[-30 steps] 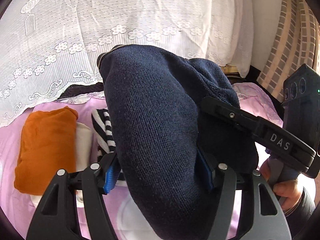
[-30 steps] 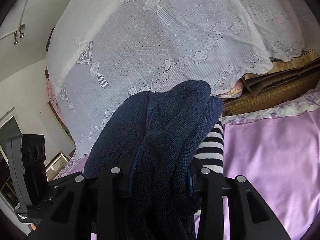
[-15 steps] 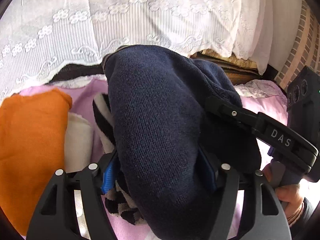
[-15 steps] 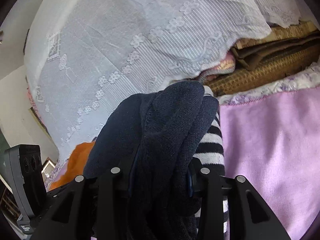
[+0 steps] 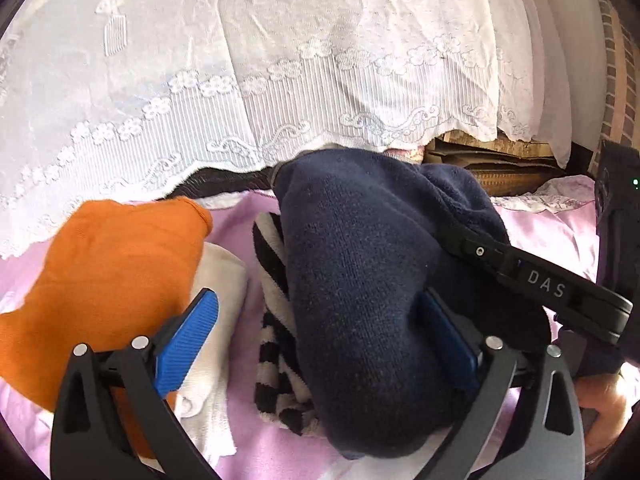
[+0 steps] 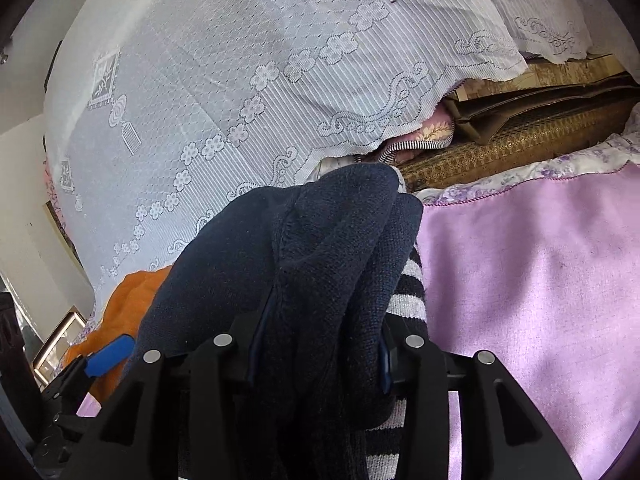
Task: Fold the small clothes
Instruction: 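Carry the cardigan with both grippers onto the striped shirt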
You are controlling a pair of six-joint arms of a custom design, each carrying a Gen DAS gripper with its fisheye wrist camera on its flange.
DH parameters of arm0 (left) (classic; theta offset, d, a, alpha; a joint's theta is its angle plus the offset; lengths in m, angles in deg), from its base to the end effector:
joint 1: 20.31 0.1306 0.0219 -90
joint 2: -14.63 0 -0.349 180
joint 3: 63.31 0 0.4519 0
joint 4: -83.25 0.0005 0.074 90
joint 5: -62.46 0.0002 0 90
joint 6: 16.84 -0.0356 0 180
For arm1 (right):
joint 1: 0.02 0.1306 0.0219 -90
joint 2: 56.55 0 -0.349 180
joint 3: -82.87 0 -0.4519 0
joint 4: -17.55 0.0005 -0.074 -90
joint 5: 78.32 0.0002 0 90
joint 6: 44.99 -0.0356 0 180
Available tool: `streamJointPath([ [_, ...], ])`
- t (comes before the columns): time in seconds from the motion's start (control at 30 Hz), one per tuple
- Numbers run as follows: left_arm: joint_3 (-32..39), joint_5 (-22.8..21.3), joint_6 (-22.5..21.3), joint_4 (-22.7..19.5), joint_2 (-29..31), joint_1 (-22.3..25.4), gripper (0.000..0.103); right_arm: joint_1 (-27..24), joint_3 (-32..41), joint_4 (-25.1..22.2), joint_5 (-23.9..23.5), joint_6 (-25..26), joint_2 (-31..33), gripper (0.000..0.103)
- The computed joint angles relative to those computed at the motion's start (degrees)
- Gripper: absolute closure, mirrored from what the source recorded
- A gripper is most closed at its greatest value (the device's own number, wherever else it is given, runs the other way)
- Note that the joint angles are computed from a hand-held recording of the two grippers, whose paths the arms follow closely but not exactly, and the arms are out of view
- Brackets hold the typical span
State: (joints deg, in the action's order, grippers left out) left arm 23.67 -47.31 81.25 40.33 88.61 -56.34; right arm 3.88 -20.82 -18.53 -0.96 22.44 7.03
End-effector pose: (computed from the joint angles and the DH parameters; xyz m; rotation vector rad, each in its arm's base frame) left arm 0.3780 -0.2606 0.5139 0.2946 2.0402 -0.1142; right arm 0.4057 0.0350 0.4994 0.1806 1.9965 0.5165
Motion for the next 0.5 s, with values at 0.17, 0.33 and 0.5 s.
streamJointPath([
  [0.17, -1.3, -0.5, 0.4, 0.9, -1.4, 1.2, 0.004, 0.5, -0.9, 0.0, 1.4, -0.5, -1.3, 0.061],
  [0.33, -0.9, -0.3, 0.4, 1.1, -0.5, 1.5, 0.004, -0.4, -1.0, -0.3, -0.3, -2.1, -1.1, 0.062],
  [0.5, -0.2, 3.1, 2.6, -0.1, 0.8, 3.1, 0.004, -0.5, -1.0, -0.3, -0.5, -2.0, -0.8, 0.059],
])
